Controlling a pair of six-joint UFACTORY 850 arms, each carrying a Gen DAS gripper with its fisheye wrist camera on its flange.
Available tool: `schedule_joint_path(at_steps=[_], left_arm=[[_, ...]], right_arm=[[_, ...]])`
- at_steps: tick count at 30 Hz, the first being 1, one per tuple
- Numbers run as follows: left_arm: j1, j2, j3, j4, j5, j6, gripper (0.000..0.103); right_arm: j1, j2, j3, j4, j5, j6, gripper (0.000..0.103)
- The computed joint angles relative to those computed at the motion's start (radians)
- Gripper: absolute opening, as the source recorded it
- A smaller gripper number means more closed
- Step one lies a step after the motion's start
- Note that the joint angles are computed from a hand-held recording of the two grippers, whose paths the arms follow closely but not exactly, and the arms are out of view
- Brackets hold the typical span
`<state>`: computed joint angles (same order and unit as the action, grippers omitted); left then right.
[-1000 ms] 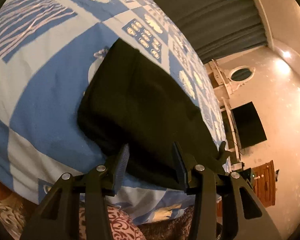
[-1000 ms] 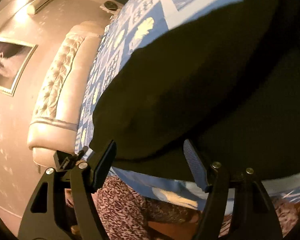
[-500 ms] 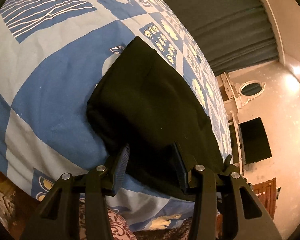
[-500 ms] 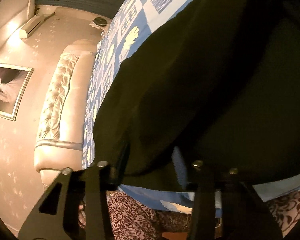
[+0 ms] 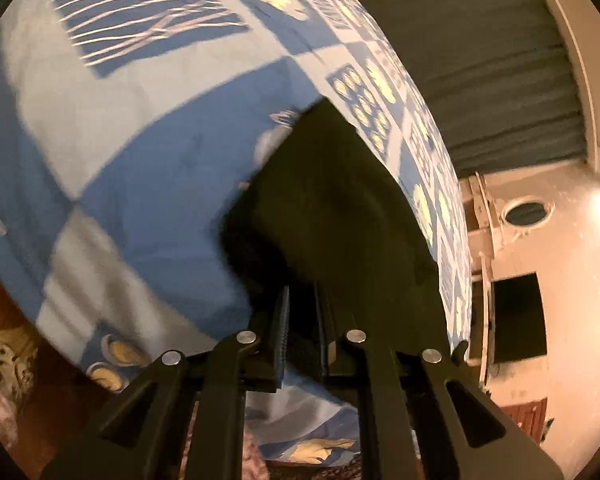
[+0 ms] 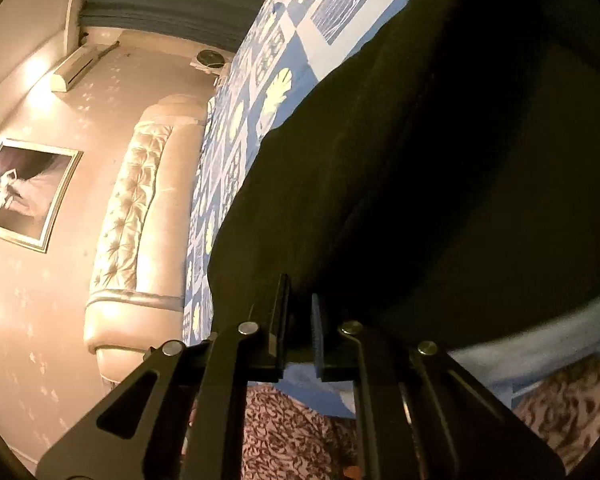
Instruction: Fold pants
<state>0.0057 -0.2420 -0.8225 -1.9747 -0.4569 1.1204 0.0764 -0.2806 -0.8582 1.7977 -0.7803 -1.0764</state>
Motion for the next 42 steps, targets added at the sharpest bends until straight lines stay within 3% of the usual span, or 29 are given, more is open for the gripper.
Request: schedule_joint_path(at_steps=[3, 7, 11, 13, 16, 19, 21, 22, 23, 24, 26, 28, 32, 34, 35, 37, 38, 42], left_arm=[[0.003, 0.003, 0.018, 0.037, 0.074, 0.023, 0.011], [0.019, 0.003, 0.033, -0.002, 0.035, 0.098, 0.010], [0.001, 0.027, 0.022, 0.061, 0.095, 0.075, 0.012], [-0.013, 0.042, 0.020, 0.079, 0.126, 0.073, 0.015], [-0.041, 0.065, 0.018, 0.090, 0.181, 0.091, 0.027], [-0.082, 0.073, -0.005, 0.099, 0.257, 0.136, 0.028], [-0.110, 0.069, -0.029, 0.136, 0.300, 0.132, 0.028], [-0.121, 0.065, -0.043, 0.189, 0.312, 0.087, 0.034], [-0.138, 0.059, -0.060, 0.210, 0.327, 0.064, 0.043], [-0.149, 0.056, -0.069, 0.188, 0.332, 0.076, 0.046], [-0.173, 0.038, -0.097, 0.193, 0.329, 0.043, 0.047], [-0.197, 0.027, -0.118, 0.302, 0.348, -0.084, 0.047], [-0.246, -0.011, -0.166, 0.536, 0.360, -0.344, 0.048], [-0.270, -0.040, -0.196, 0.647, 0.354, -0.468, 0.051], [-0.282, -0.055, -0.211, 0.673, 0.355, -0.502, 0.056], [-0.297, -0.080, -0.235, 0.643, 0.345, -0.487, 0.057], [-0.302, -0.084, -0.239, 0.640, 0.342, -0.489, 0.057], [-0.339, -0.116, -0.273, 0.552, 0.341, -0.416, 0.057]], right_arm=[[0.003, -0.003, 0.010, -0.039, 0.027, 0.028, 0.009], [-0.011, -0.031, 0.013, -0.023, -0.008, 0.055, 0.016], [-0.050, 0.028, 0.020, -0.071, 0.040, 0.070, 0.056], [-0.097, 0.072, 0.022, -0.129, 0.066, 0.086, 0.057], [-0.237, 0.139, 0.003, -0.270, 0.136, 0.121, 0.060], [-0.373, 0.166, -0.029, -0.366, 0.238, 0.113, 0.064], [-0.485, 0.132, -0.091, -0.472, 0.269, 0.129, 0.066], [-0.536, 0.102, -0.130, -0.565, 0.317, 0.185, 0.066], [-0.570, 0.070, -0.161, -0.642, 0.331, 0.242, 0.066], [-0.603, 0.036, -0.192, -0.688, 0.327, 0.277, 0.066], [-0.654, -0.034, -0.253, -0.775, 0.312, 0.344, 0.066], [-0.669, -0.085, -0.294, -0.879, 0.319, 0.422, 0.066], [-0.683, -0.158, -0.343, -0.856, 0.264, 0.330, 0.068], [-0.669, -0.160, -0.347, -0.877, 0.256, 0.300, 0.058], [-0.656, -0.164, -0.356, -0.919, 0.245, 0.300, 0.036], [-0.629, -0.161, -0.362, -1.016, 0.252, 0.345, 0.025], [-0.625, -0.161, -0.366, -1.018, 0.250, 0.326, 0.011], [-0.616, -0.120, -0.354, -0.995, 0.313, 0.264, 0.009]])
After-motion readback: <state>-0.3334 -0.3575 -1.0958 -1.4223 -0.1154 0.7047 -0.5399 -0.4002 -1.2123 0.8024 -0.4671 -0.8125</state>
